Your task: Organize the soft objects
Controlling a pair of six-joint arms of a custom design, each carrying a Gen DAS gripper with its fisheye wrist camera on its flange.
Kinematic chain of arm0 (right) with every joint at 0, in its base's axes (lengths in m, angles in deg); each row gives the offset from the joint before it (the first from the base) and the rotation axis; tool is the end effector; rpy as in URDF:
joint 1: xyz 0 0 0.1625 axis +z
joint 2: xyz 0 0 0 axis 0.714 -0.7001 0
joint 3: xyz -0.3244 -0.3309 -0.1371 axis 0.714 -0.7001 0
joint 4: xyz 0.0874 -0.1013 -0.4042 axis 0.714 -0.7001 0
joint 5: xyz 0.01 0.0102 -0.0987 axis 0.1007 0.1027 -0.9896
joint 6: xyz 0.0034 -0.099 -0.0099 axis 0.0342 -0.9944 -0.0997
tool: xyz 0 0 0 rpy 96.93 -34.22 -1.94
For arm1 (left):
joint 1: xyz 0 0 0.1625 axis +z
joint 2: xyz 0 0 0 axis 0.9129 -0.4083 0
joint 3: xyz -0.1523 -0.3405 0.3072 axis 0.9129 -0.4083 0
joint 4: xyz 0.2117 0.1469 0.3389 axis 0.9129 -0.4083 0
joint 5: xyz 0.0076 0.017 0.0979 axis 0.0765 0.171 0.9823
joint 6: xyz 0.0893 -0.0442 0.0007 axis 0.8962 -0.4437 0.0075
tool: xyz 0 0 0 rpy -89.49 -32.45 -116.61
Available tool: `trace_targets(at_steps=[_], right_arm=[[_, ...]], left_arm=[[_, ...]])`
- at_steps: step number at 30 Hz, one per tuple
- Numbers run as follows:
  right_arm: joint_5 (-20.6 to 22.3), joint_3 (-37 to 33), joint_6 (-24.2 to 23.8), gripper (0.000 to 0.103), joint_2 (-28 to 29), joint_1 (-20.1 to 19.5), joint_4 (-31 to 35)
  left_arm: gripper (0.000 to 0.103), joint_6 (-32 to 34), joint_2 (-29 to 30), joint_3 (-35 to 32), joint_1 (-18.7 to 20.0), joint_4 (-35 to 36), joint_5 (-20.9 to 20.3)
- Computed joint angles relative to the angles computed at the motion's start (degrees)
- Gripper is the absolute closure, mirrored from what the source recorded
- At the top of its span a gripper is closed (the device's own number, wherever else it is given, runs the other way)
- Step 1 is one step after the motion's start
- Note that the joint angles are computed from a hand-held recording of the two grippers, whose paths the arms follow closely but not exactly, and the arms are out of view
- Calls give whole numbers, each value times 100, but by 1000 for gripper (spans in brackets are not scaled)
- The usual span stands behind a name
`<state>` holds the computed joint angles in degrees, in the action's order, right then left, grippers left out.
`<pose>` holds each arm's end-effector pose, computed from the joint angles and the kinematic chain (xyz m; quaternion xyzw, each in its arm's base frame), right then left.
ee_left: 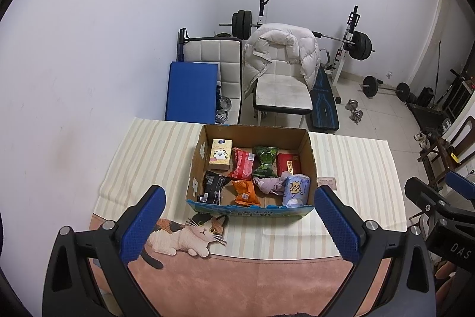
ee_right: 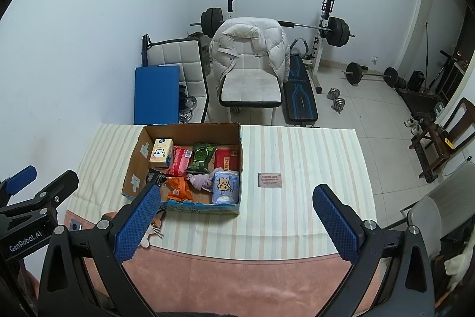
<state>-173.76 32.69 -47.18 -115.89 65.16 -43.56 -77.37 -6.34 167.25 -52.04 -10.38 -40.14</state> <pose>0.2235 -0.3941 0.5829 0.2287 -0.8860 0.2370 0.3264 -0.6001 -0.3611 0.1414 0.0015 0.8474 -0.3494 0.3999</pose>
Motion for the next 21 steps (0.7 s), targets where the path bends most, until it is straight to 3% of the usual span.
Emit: trace_targets(at_steps=[21], right_arm=[[-6, -26, 48, 0, -59, 44, 80]], left_arm=[[0, -101, 59, -32, -78, 45, -47]])
